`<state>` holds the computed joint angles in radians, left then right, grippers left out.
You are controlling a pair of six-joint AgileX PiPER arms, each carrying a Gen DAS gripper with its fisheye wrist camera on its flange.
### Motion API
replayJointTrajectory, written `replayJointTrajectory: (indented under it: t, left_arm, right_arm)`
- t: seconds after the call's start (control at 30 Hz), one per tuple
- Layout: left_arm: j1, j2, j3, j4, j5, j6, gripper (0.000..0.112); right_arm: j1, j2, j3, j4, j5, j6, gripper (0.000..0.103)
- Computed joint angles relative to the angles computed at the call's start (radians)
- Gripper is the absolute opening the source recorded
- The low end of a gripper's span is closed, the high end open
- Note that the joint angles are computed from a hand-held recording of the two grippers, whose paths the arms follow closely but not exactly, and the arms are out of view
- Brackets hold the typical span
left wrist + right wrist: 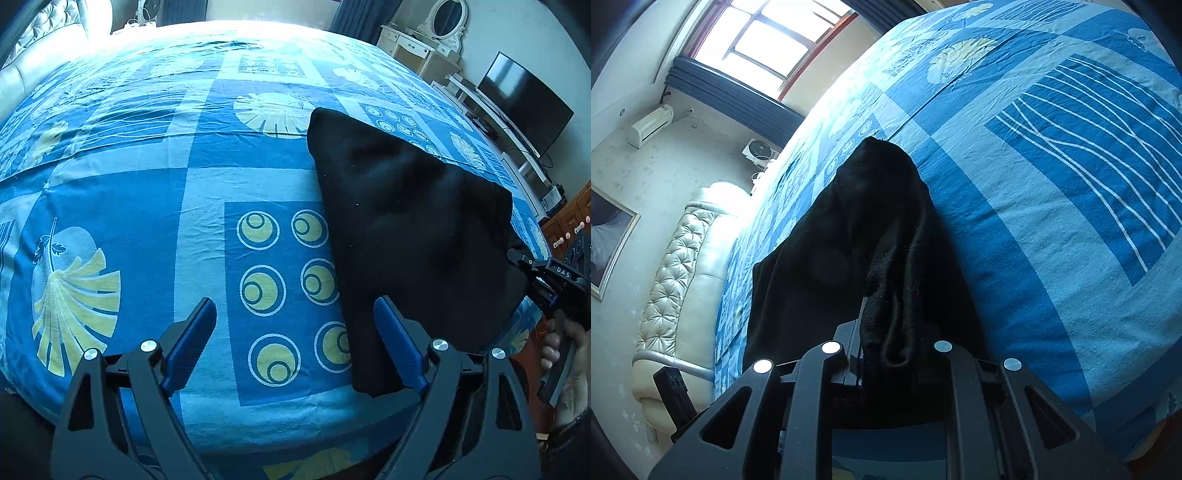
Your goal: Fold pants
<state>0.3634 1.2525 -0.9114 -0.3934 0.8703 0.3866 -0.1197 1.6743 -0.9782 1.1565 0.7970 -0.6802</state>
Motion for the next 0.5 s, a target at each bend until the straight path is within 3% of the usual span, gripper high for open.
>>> replayJointTrajectory:
  t: [0.17,0.2,0.23,0.27,0.4,0.5]
  left_arm:
    - [0.043,0.009,-0.002,-0.035,0.022,0.054,0.087]
    - [0.056,0.010,-0.001,-0.051,0.030,0.078,0.087]
    - [0.070,0.013,-0.001,-0.068,0.041,0.102,0.087]
    - [0.090,0.019,-0.004,-0.094,0.059,0.135,0.087]
    - [0.195,0.092,-0.028,-0.242,0.184,0.272,0.088]
    - [0.232,0.170,-0.046,-0.331,0.276,0.304,0.089]
  right_arm:
    - [-0.072,-0.019,0.000,-0.024,0.025,0.011,0.020]
    - [-0.082,-0.035,0.000,-0.065,0.004,0.060,0.026]
    - [-0.092,-0.055,0.004,-0.114,-0.021,0.107,0.042]
    - [-0.113,-0.068,0.013,-0.123,-0.025,0.115,0.049]
    - [-0.237,-0.036,0.051,0.048,0.142,-0.028,0.063]
    - [-0.228,0.010,0.042,0.064,0.210,-0.063,0.067]
